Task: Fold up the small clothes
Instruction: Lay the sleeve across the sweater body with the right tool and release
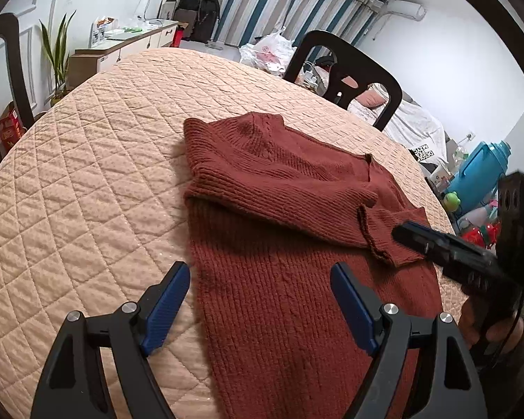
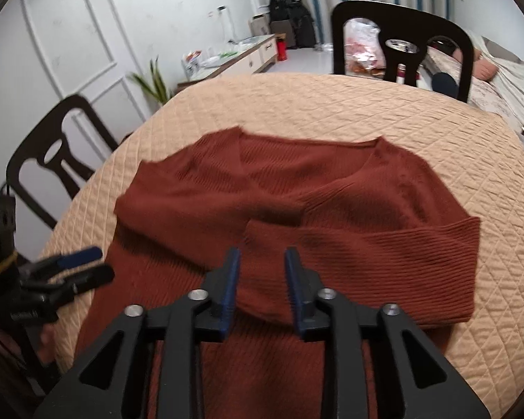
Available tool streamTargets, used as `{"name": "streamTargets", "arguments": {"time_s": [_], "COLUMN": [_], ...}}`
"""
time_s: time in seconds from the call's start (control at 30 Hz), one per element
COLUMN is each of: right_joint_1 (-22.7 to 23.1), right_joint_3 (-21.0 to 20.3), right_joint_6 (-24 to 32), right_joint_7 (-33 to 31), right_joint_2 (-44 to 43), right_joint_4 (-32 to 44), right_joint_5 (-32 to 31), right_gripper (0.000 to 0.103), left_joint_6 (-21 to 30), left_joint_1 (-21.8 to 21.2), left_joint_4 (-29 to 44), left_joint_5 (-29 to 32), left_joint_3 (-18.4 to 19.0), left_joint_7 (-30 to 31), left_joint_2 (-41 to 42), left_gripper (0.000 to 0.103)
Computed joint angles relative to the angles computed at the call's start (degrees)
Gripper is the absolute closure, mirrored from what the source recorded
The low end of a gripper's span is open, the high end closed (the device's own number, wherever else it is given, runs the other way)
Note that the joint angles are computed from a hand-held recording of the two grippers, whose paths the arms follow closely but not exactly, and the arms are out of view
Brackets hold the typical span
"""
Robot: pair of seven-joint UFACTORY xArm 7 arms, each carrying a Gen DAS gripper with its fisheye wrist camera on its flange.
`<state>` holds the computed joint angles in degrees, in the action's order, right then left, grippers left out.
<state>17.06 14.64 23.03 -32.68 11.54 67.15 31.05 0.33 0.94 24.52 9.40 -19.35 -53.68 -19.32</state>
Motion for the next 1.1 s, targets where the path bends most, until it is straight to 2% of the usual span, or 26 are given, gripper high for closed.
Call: {"name": "streamTargets", "arguments": {"time_s": [0.07,0.13,0.3,0.4,0.43,0.5,0.53,0.6,0.73,0.8,0.9,1.0,1.03,1.1], "right_joint_1": [0.5,1.4,6.3,7.2,7.5,8.8,7.0,4.9,3.0,-0.5,-0.7,-3.5,-2.6,2.9], "right_joint_3": [0.3,0.0,-3.5,-4.8,-5.4,-7.4,-5.7,-3.7,-2.2,1.8,3.3,8.0,7.5,2.0], "right_joint_6": [-0.9,-1.2,-5.3,-6.6,-6.8,-8.1,-8.3,-8.1,-10.4,-12.9,-18.3,-20.2,-19.6,-19.0], "right_joint_7": [-0.9,0.1,10.7,16.6,19.0,24.3,23.5,21.4,20.3,14.2,9.1,1.4,1.0,6.5], "right_joint_2": [-0.1,0.2,0.6,0.0,-0.1,-0.5,-0.6,-1.1,-2.5,-3.6,-4.6,-4.3,-3.8,-2.1], "right_joint_4": [-0.9,-1.4,-3.8,-5.2,-5.5,-6.2,-6.4,-6.7,-7.2,-7.3,-7.7,-6.8,-6.4,-6.0], "right_joint_5": [-0.7,-3.1,-19.1,-25.8,-28.1,-33.4,-32.4,-28.8,-24.5,-15.1,-7.4,2.1,1.8,-5.6], "right_gripper": [0.048,0.048,0.048,0.049,0.051,0.078,0.08,0.093,0.097,0.097,0.097,0.097,0.097,0.097], "left_joint_6": [0.0,0.1,0.2,0.0,0.0,-0.1,-0.1,-0.1,-0.3,-0.4,-0.2,-0.4,-0.4,-0.3], "left_joint_1": [-0.1,-0.2,-1.2,-1.6,-1.7,-2.3,-2.6,-2.8,-2.7,-2.5,-1.7,-1.5,-1.4,-1.3], "left_joint_4": [-0.5,-0.7,-0.8,-1.0,-1.0,-1.0,-0.9,-0.9,-0.9,-0.9,-0.8,-0.7,-0.6,-0.5], "left_joint_5": [-0.2,-0.3,-0.8,-1.1,-1.2,-1.5,-1.7,-2.0,-2.3,-2.3,-2.1,-1.9,-1.9,-1.8], "left_joint_3": [0.2,0.4,1.4,1.7,1.8,2.3,2.6,2.7,2.6,2.4,1.5,1.2,1.1,1.1], "left_joint_7": [-0.2,-0.2,0.4,0.8,0.9,1.3,1.5,1.7,1.9,1.9,1.7,1.4,1.3,1.2], "left_joint_2": [-0.4,-0.4,-0.3,-0.4,-0.3,0.0,0.1,0.2,0.1,0.1,0.0,0.1,0.3,0.5], "left_gripper": [0.019,0.019,0.019,0.019,0.019,0.019,0.019,0.019,0.019,0.019,0.019,0.019,0.019,0.019]}}
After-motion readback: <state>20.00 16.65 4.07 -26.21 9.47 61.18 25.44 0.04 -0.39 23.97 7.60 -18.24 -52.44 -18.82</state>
